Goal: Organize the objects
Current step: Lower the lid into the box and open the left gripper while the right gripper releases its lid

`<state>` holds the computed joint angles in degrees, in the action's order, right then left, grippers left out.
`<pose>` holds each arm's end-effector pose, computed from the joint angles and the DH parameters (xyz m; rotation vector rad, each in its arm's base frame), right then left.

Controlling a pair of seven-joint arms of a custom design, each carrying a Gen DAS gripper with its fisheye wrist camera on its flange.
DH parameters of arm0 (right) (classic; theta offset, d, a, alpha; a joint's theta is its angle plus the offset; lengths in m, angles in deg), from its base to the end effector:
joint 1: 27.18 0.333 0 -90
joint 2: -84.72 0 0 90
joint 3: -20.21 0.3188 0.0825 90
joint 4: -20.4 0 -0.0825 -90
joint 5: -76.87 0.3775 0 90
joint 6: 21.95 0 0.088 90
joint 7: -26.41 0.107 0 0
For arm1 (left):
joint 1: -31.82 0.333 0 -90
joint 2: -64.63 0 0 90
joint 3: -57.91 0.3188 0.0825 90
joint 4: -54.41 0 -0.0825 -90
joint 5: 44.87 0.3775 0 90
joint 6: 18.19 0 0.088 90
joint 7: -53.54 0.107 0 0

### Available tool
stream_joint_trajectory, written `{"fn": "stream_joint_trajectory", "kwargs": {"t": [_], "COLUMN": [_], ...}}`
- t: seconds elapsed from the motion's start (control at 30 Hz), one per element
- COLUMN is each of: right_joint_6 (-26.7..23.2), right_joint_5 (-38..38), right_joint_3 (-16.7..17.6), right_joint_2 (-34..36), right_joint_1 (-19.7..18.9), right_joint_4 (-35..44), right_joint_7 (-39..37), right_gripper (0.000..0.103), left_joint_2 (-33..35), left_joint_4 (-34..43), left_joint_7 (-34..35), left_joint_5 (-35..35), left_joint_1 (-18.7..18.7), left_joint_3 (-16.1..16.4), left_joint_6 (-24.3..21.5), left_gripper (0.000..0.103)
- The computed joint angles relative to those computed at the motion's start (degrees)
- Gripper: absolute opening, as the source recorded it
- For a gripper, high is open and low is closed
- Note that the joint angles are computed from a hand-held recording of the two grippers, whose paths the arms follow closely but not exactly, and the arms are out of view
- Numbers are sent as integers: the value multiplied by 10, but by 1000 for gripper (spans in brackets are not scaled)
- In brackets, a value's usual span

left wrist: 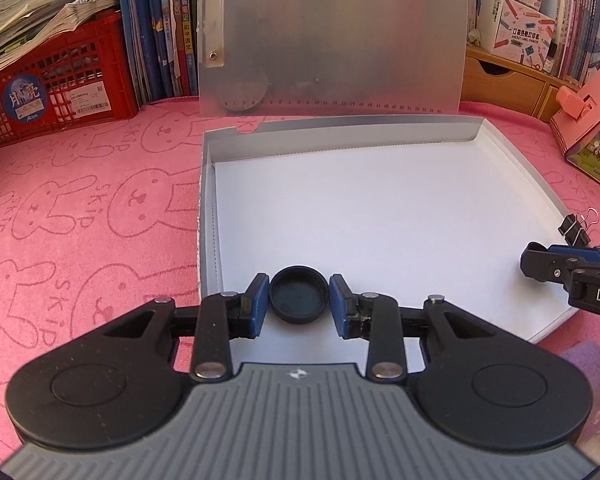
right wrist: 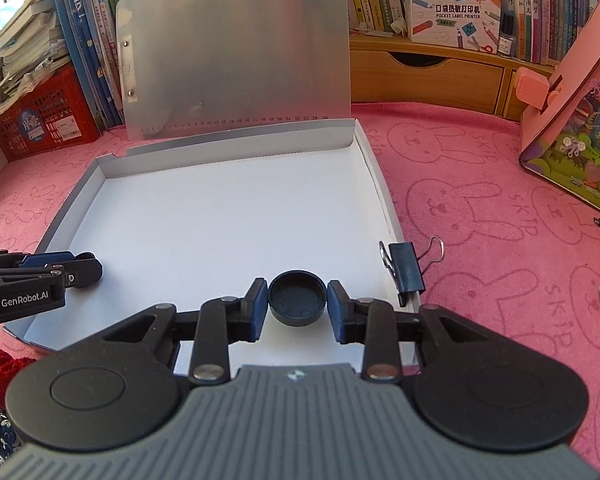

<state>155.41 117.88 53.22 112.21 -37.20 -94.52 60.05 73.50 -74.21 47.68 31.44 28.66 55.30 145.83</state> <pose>0.6145 0.1696 0.3092 -2.1116 1.2027 -0.3386 0.5340 -0.1075 0.3283 -2.0573 1.4419 -0.5678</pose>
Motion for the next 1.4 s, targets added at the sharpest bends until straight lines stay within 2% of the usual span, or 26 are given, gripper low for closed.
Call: {"fn": "stream_joint_trajectory", "kwargs": {"t": [0.2,0.43,0.5,0.57,0.63,0.73,0.83,0.97,1.03,1.23,1.4], "right_joint_6": [-5,7,11,16,19,30,46,67,72,108,130], "right_joint_5": [-24,-50,-56,-65,-74,-87,-103,-127,-141,-195,-250], "right_joint_3": [-22,-8,1,7,17,42,79,142,169,253,325], "right_joint_2": [3,7,8,8,9,9,11,17,21,29,41], "right_joint_1": [19,7,-1,-8,-17,-42,-78,-140,-169,-259,-341], "right_joint_4": [1,-4,-6,-10,-14,-24,-37,-56,-65,-110,-151], "right_joint_7": [26,35,38,43,47,49,47,44,47,51,65], "right_gripper": [37,40,42,53,55,57,64,70,72,80,84], "left_joint_2": [4,4,2,-1,-5,-12,-22,-38,-46,-83,-114], "left_joint_4": [3,5,3,2,0,-3,-7,-17,-22,-46,-72], "left_joint_7": [11,10,10,4,-4,-17,-31,-45,-52,-85,-120], "left_joint_5": [-5,2,3,12,26,45,61,84,94,141,171], "left_joint_1": [-3,-6,-6,-8,-10,-10,-9,-8,-7,-8,-7], "left_joint_3": [0,-1,-2,-2,-5,-10,-15,-24,-28,-45,-54], "left_joint_6": [-7,-15,-14,-18,-26,-33,-37,-49,-53,-71,-66], "left_gripper": [38,40,49,55,63,73,81,83,88,92,92]}}
